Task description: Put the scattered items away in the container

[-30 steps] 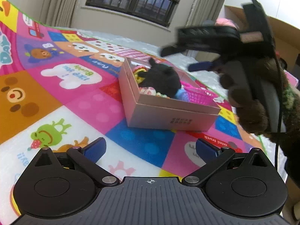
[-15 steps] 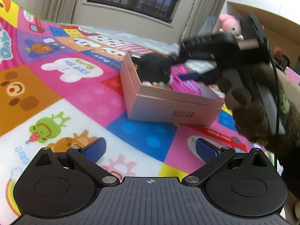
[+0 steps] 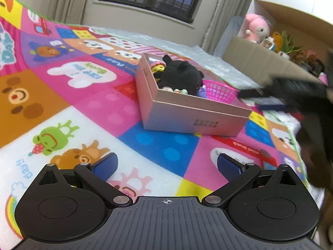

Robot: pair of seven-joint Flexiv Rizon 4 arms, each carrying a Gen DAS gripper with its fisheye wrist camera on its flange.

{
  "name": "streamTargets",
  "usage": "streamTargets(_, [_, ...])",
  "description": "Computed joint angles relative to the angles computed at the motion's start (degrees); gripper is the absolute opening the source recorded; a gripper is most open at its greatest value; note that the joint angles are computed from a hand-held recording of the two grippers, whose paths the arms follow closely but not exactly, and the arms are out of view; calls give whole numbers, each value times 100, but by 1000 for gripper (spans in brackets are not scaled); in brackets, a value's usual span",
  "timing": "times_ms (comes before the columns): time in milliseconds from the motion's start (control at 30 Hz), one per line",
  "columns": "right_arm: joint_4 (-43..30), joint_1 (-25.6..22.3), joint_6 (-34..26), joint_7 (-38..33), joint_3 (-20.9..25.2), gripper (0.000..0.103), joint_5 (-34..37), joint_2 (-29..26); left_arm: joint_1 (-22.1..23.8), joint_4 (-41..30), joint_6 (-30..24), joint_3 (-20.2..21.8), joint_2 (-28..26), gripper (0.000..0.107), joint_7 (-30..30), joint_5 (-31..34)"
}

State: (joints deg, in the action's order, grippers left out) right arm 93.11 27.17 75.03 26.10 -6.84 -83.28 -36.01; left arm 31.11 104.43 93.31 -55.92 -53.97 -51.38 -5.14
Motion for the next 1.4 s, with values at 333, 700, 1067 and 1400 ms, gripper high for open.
streamTargets(333, [1033,730,-2515,-468,448,103,-204,239,-1514,44,1463,1556,561,103,-954,334])
streamTargets(700, [1168,191,-1745,400,423,103,-438,220,-3758,-608,1162,4324,922,103,-1582,-261])
streamTargets(1067, [960,-31,-1504,525,405,103,-788,23,-4284,-890,1053,4914,818,103,-1963,-487])
streamTargets(1400, [948,-47,-1553,468,439,103,-771,16,-4069,-894,916,4669,830,103,-2021,-427])
